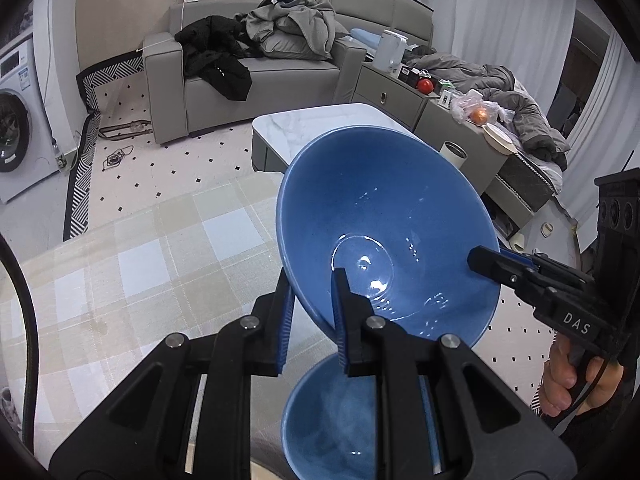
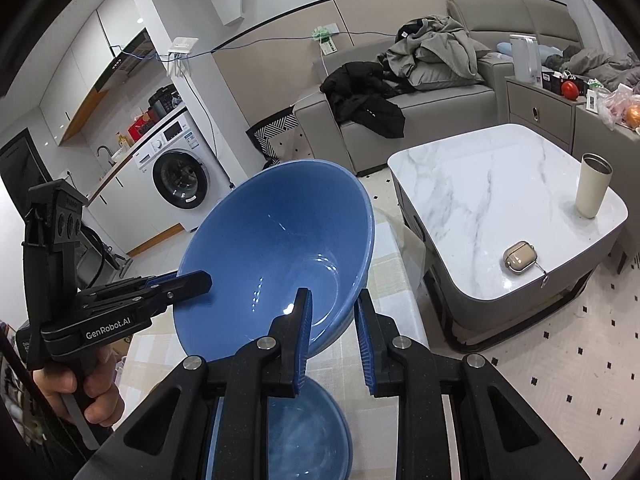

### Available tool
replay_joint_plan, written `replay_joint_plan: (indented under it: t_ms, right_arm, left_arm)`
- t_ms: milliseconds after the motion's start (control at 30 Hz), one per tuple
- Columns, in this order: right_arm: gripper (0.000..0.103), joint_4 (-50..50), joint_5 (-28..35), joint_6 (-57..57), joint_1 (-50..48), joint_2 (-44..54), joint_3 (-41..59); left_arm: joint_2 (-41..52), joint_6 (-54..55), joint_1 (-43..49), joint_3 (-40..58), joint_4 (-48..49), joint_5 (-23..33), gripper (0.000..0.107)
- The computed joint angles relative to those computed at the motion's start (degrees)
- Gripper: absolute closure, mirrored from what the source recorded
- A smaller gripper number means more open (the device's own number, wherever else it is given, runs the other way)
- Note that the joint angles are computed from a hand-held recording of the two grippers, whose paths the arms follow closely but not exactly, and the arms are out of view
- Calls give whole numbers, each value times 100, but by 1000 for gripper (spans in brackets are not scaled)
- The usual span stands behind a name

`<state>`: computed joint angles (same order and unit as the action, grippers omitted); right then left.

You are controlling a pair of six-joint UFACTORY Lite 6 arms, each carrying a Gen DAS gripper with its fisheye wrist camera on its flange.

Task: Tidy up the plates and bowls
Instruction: 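Lift the blue bowl with both tools and carry it over the nested bowls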

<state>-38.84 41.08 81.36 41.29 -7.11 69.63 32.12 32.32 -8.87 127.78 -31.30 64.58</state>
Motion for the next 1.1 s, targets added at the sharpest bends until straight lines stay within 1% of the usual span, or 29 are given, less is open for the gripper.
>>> replay_joint_plan:
  t_ms: [67,333,500,733,867,1100]
  right_arm:
    - [81,-97,185,141,188,-77,52]
    - [81,-460,924,614,937,-211,335]
    - [81,-588,1196,800,1233,-242,405]
    - [81,-832,1683,1172,1815,-250,534]
    - [81,-927,1866,1348,2073,-236,566]
    - [81,-1084,2190,1661,2549,-223,590]
  left_arm:
    - [-514,119,52,-531,-67,-43,92]
    - [-1850,290,223,-1744,-188,56,92]
    - [-2586,442,349,-2434,-254,100,92]
    - [-3229,679,655,-2919,-447,364,92]
    - [-3657,912,944,-3279,-599,591,92]
    - [-4118,1275,1441,-3651,-876,985,92]
